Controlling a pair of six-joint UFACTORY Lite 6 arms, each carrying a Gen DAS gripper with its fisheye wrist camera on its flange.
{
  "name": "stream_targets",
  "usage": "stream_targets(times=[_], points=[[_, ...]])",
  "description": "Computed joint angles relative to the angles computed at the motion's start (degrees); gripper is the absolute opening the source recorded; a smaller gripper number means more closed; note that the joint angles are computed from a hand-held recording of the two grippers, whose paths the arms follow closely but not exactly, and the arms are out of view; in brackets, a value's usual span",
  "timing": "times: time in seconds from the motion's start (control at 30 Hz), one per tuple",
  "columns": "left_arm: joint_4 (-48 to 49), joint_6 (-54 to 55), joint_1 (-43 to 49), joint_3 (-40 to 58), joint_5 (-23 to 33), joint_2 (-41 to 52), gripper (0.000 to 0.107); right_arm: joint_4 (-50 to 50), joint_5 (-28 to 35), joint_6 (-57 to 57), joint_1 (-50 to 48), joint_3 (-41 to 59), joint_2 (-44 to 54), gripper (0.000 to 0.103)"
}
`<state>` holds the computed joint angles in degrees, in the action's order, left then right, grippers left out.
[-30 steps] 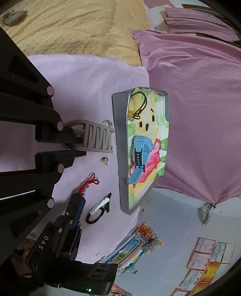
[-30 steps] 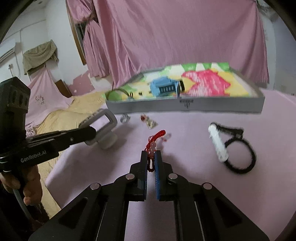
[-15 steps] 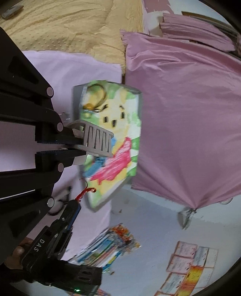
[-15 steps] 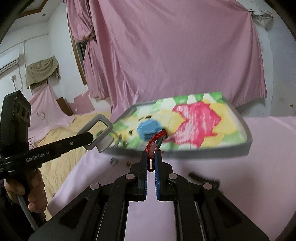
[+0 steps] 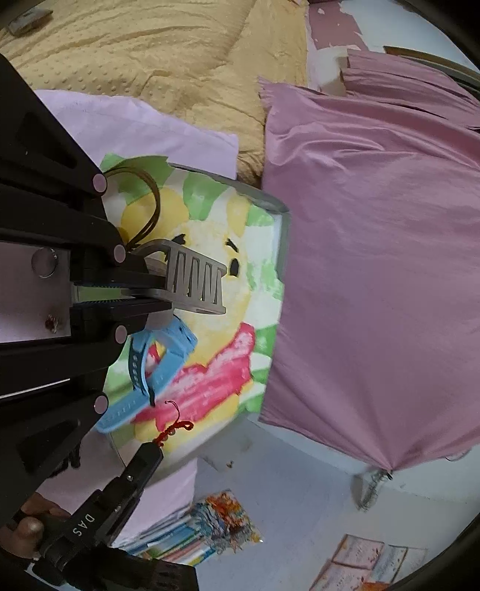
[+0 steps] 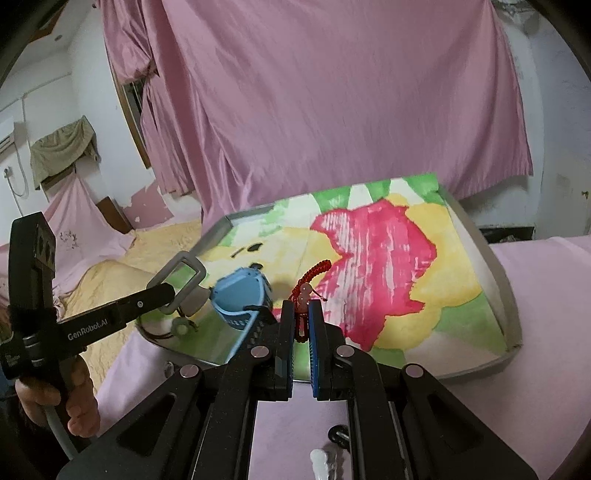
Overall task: Organize jewelry
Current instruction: 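Lower the red bracelet into the tray with the right tool while the left tool releases the clip there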
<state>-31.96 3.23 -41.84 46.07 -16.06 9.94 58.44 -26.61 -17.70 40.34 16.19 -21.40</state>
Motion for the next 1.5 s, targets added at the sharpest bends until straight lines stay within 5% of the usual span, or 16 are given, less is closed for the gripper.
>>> stream_targets(times=[0.43,0.83,0.93,1.0,1.17,1.3,1.4,1.47,1.5], points=[[-5.55,5.84,-0.7,0.65,0.23,1.02,0.007,-12.21,2.75,10.5,-3.8,4.15,10.33,0.007],[-13.44,12.67,-1.71,-0.45,1.61,-0.04,0.008,-1.74,3.51,0.8,-2.88,4.62,9.36,0.009],[-15.23,14.07,-2.87,-2.11,0.55,-1.12,0.011,5.21,2.15,-5.14,-0.82,4.07,7.85,0.016],[-15.26,13.76,-3.74,-3.39,-0.48,-1.82,0.014,8.31,0.88,-7.5,0.71,3.25,6.41,0.032],[-12.05,8.98,-4.37,-6.01,-1.99,-3.26,0.032,15.56,-2.21,-12.87,4.01,1.34,3.08,0.035],[-12.91,8.79,-5.68,-8.54,-3.5,-5.75,0.032,19.94,-4.94,-14.93,6.69,-1.28,-1.0,0.036],[-14.74,9.63,-7.74,-11.14,-5.76,-8.49,0.039,24.03,-9.35,-15.98,11.09,-3.98,-4.87,0.05],[-16.14,9.83,-9.6,-13.37,-8.31,-10.63,0.073,27.8,-13.64,-17.13,15.61,-5.62,-7.7,0.053],[-17.24,9.96,-11.2,-15.04,-10.83,-12.14,0.077,31.02,-17.24,-18.28,19.22,-6.46,-9.57,0.058]])
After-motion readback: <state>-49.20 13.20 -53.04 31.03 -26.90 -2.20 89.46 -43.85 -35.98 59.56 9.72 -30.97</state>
